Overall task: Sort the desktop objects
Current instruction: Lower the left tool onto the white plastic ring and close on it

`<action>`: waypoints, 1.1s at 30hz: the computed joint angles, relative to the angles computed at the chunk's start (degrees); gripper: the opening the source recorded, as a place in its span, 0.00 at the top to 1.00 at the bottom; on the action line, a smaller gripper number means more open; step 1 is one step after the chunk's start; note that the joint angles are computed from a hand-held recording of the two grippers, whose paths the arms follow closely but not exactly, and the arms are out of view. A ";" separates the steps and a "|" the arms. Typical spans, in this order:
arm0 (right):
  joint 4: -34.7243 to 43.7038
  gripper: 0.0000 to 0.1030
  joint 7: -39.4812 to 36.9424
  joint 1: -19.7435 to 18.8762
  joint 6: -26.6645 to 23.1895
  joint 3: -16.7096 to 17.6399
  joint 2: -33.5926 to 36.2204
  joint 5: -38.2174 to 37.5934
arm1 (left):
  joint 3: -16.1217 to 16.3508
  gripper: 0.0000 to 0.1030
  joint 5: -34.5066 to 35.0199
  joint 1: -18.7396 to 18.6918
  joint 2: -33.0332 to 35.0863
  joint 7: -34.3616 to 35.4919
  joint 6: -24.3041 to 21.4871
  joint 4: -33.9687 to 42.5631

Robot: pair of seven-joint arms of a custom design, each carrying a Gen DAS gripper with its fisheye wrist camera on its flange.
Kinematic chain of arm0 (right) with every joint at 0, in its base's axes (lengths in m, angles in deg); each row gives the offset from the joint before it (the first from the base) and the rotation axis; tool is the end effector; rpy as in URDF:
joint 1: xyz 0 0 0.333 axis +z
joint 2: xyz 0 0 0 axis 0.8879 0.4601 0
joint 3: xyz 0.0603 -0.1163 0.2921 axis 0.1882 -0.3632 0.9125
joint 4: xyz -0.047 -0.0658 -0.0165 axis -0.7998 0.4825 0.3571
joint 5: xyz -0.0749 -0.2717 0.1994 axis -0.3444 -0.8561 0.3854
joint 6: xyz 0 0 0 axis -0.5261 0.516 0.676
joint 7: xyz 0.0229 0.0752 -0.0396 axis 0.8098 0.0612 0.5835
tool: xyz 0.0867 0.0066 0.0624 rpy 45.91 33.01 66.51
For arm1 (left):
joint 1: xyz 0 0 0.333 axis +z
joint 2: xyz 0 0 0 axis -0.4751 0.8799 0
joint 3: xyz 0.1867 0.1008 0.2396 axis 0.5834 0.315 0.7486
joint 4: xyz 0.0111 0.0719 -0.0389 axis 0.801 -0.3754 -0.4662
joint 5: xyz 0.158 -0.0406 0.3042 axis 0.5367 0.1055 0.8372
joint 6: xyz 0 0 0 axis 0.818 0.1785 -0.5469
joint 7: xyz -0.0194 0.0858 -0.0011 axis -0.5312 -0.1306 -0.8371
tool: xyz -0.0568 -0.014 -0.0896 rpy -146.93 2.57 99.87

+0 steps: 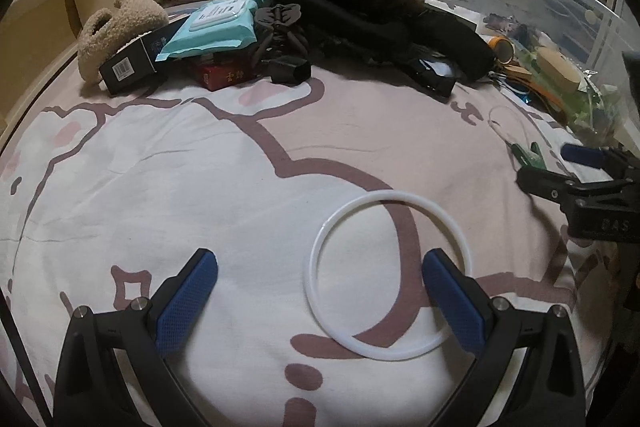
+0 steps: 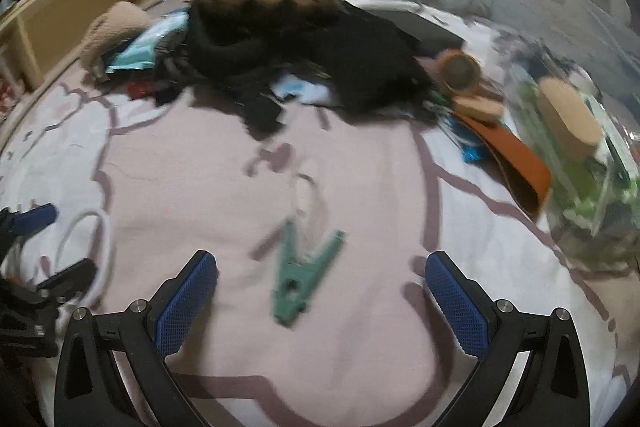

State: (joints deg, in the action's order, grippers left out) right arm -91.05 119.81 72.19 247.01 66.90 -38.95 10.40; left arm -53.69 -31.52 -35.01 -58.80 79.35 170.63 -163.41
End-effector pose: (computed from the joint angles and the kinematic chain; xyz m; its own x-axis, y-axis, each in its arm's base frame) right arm 0.4204 0.1337 0.4711 0.1156 -0.9933 0.0070 -0.8191 -0.0993 -0.5650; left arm 0.4037 -0.1174 0.4601 -0.1756 -0.9843 0.0151 -0.7956 0.1329 -0.5911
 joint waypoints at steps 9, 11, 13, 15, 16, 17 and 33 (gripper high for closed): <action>-1.24 0.00 1.52 -1.90 -1.35 -1.60 -2.79 2.93 | 0.25 0.00 -1.63 0.02 1.13 -0.52 -0.33 0.97; -0.89 0.00 0.77 -1.09 -1.27 -1.82 -2.38 4.14 | 0.46 0.00 -1.89 -0.21 1.73 -0.55 -0.49 1.41; -0.74 0.00 0.31 -0.55 -1.19 -1.79 -2.00 5.02 | 0.51 0.00 -1.72 -0.26 2.13 -0.18 -1.21 1.75; -0.65 0.00 0.10 -0.34 -1.15 -1.27 -1.69 4.93 | 0.82 0.00 -2.04 -0.77 1.89 0.54 -1.13 1.56; -0.74 0.00 0.39 -0.43 -1.11 -0.77 -1.72 4.45 | 1.40 0.01 -2.92 -1.57 1.68 1.46 -0.88 1.31; -0.60 0.00 0.32 -0.37 -0.93 -0.58 -1.45 4.16 | 1.76 0.04 -3.62 -2.14 1.36 2.18 -0.33 0.89; -0.29 0.00 -4.10 1.81 2.02 -1.41 -0.24 6.64 | -0.14 0.05 -7.14 -3.90 0.58 6.72 0.90 0.06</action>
